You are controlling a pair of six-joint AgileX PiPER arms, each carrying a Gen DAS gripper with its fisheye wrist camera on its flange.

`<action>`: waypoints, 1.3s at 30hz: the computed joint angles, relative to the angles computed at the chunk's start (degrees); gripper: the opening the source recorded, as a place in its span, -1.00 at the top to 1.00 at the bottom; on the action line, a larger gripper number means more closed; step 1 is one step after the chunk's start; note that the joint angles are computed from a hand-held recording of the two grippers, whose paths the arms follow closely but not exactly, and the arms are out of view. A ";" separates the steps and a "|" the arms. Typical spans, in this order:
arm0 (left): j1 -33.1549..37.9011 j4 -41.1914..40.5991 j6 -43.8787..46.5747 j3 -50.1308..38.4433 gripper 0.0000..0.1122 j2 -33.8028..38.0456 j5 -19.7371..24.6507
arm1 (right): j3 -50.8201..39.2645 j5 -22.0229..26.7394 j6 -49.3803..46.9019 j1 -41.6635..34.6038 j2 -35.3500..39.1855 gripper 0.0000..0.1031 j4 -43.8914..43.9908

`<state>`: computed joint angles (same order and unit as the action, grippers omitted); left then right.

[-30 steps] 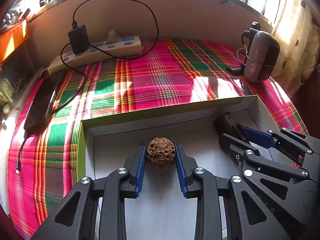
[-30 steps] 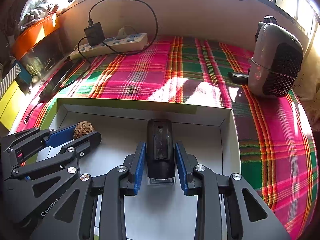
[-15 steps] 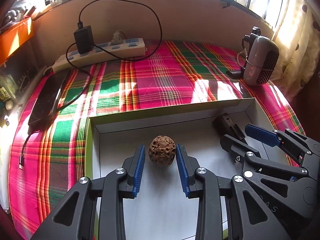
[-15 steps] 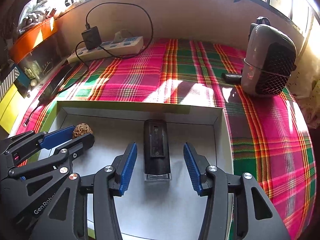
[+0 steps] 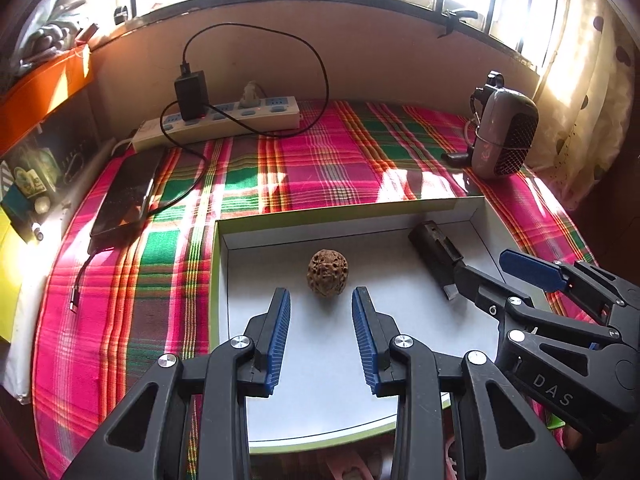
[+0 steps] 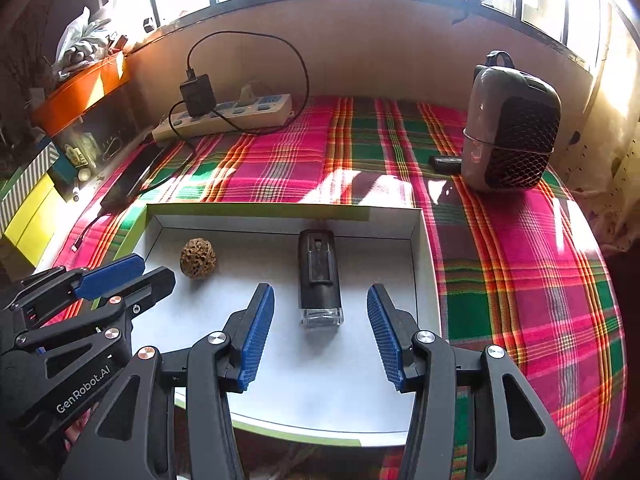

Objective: Organize objects
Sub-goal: 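Open left tool to drop the walnut while right tool releases the flashlight in the box, then lift both tools out of the box and back over the table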

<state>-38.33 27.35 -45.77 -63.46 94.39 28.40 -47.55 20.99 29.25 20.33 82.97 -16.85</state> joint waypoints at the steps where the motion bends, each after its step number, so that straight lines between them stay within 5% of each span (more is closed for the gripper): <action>1: -0.13 0.43 -0.59 0.66 0.46 -0.71 0.05 | 0.59 0.09 0.46 0.21 -0.75 0.03 -0.29; 25: -2.85 13.24 -19.08 22.75 0.46 -19.99 -2.69 | 16.02 3.86 15.15 6.99 -20.37 0.03 -12.14; 39: 2.18 -0.04 -4.42 31.90 0.45 -27.52 -11.43 | 21.76 5.46 14.14 7.09 -27.33 0.03 -9.66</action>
<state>-36.14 27.32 -50.19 -31.55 66.87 16.97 -25.79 26.45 43.39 27.42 55.64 -26.51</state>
